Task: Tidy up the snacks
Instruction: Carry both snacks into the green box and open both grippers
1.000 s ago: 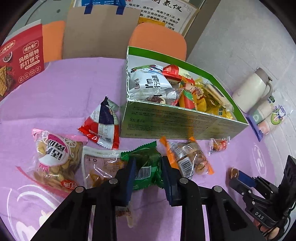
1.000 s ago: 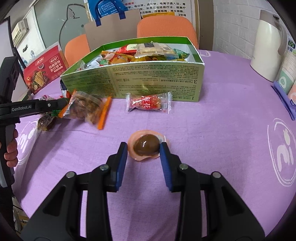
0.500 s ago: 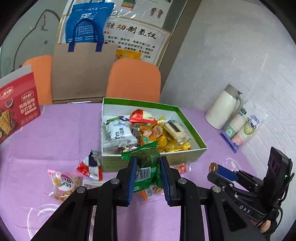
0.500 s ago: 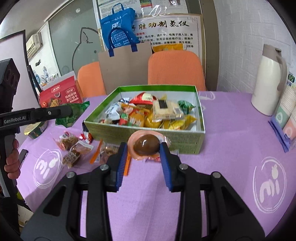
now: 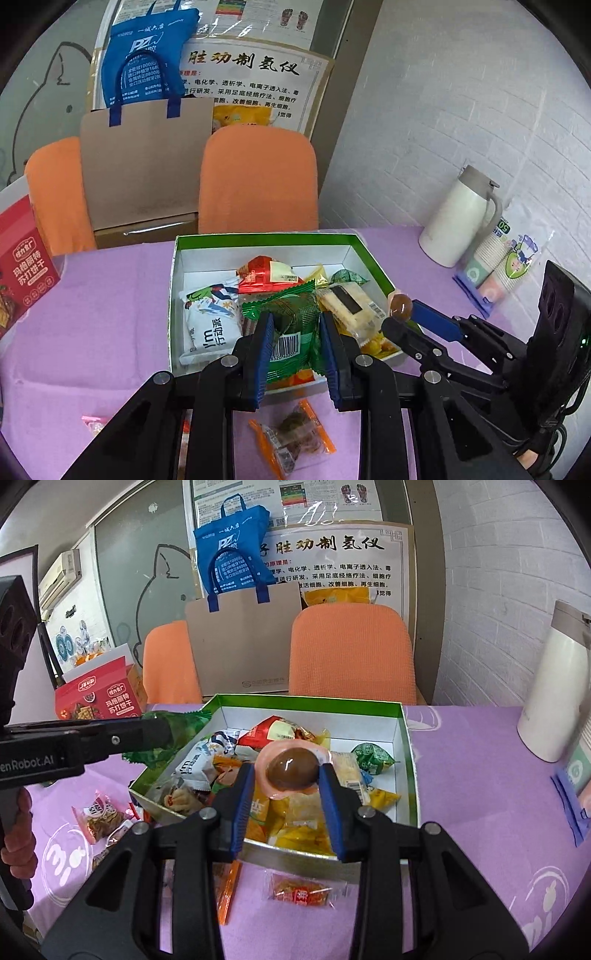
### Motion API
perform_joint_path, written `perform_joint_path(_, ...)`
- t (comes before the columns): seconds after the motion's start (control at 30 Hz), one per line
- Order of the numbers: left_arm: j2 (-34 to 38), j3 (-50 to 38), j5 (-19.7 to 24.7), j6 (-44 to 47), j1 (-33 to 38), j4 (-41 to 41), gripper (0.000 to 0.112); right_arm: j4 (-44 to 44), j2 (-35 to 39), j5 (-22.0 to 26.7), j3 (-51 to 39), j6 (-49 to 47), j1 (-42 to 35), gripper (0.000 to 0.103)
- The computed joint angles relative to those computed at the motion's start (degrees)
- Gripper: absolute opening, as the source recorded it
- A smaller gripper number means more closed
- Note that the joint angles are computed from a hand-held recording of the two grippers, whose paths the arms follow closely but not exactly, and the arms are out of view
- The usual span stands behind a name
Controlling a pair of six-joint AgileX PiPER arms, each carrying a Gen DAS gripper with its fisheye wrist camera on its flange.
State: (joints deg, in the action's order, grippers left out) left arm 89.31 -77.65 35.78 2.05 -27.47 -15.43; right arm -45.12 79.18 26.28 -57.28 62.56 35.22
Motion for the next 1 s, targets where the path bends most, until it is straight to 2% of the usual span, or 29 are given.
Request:
perform_joint_path(0.2, 6.2, -4.4, 1.2, 1.7, 1.7, -1.4, 0.025, 5.2, 7.2, -5.0, -2.5, -6.9, -2.8, 0.038)
perform_joint_path(0.27, 7.7, -5.0, 1.1, 1.6, 1.7, -0.8, 0.027, 1.3, 8.0, -4.9, -2.0, -4.2, -2.5, 0.041)
perform_joint_path(0.3, 8.0, -4.7, 0.5, 1.8, 1.8, -0.7, 0.03, -2.7, 7.8, -4.1, -1.3, -0.6, -1.9, 0.052)
perform_joint_path(0.33, 8.1, -4.2, -0.2, 2.9, 2.0, -1.4, 0.033, -6.5, 7.4, -3.5, -0.4, 3.1, -1.3, 0.069)
perform_joint_path(0.37, 8.0, -3.3, -1.2, 4.0, 2.3, -2.3, 0.048, -11.3, 6.7, -3.2, 1.1, 8.0, -0.7, 0.076)
perform_joint_path(0.4, 7.8, -2.3, -2.4, 3.7, 2.3, -2.1, 0.071, -16.0, 5.5, -3.5, 2.9, 12.7, -0.4, 0.081)
perform_joint_path(0.47, 6.5, 0.7, -6.5, 2.0, 2.2, -1.2, 0.089, -18.3, 4.3, -4.4, 4.6, 15.7, -1.0, 0.082)
perform_joint_path(0.5, 5.8, 2.1, -8.4, 1.8, 2.2, -1.5, 0.092, -17.1, 3.8, -4.6, 5.1, 15.2, -1.5, 0.083)
perform_joint_path(0.57, 5.5, 2.6, -9.0, 0.0, 2.2, -0.4, 0.101, -15.1, 2.8, -4.7, 5.9, 14.9, -2.2, 0.085)
perform_joint_path(0.73, 3.7, 3.7, -9.1, -3.8, 1.7, 3.4, 0.102, -7.5, 0.9, -4.4, 6.2, 9.7, -2.8, 0.089)
perform_joint_path(1.0, -2.5, 6.8, -7.8, -10.5, -0.4, 10.3, 0.102, -9.4, -5.2, 1.2, 7.1, 12.2, 3.7, 0.09)
